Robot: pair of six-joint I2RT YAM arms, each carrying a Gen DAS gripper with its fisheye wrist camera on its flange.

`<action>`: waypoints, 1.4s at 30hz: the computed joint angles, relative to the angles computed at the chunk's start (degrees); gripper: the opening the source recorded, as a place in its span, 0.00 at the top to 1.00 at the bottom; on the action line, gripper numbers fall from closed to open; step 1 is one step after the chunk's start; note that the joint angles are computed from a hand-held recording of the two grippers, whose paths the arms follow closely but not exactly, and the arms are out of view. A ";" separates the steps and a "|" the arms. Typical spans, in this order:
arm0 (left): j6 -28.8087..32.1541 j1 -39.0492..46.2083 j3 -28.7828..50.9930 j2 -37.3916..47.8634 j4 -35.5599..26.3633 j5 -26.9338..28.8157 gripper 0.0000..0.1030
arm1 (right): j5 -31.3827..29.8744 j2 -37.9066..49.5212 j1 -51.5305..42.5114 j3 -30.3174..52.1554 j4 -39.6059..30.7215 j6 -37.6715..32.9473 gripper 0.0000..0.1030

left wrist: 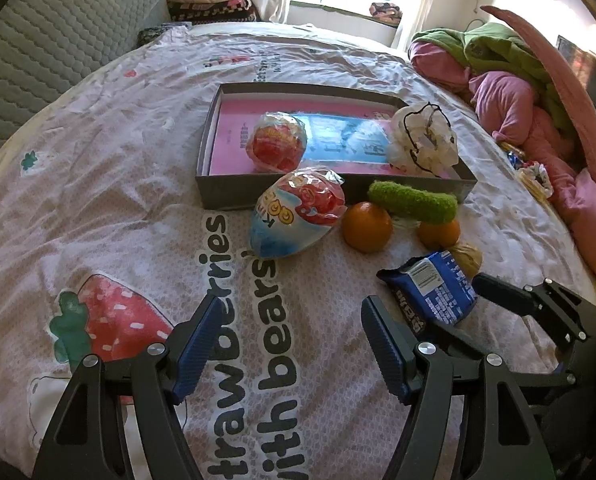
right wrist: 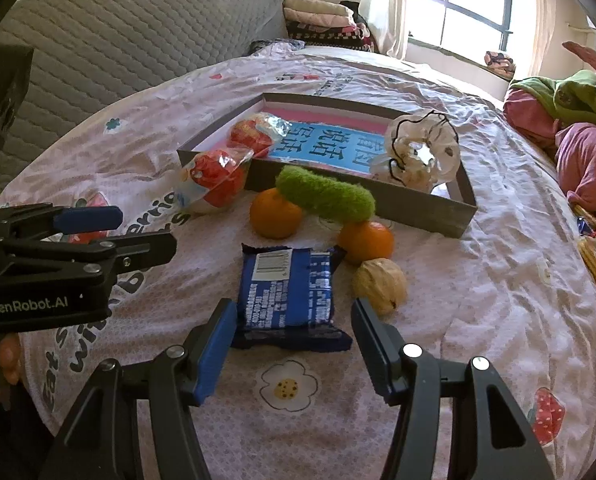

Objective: Organize objects
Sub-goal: 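Move the right tool over the blue snack packet while the left tool approaches the Kinder egg, then close the right tool on the blue snack packet while the left tool grasps the Kinder egg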

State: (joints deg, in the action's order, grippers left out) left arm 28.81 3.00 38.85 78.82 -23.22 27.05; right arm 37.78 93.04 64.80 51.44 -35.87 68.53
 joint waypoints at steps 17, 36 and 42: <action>-5.41 -4.82 0.27 5.41 10.32 -3.70 0.29 | -0.50 3.62 -2.01 0.41 3.70 -2.09 0.41; -7.91 -8.11 4.36 12.88 14.21 -7.01 0.29 | -0.51 4.50 -3.56 -0.41 7.66 -6.28 0.46; -7.81 -8.98 5.65 14.58 14.54 -7.53 0.29 | -0.08 4.06 -3.32 -1.09 8.40 -6.83 0.48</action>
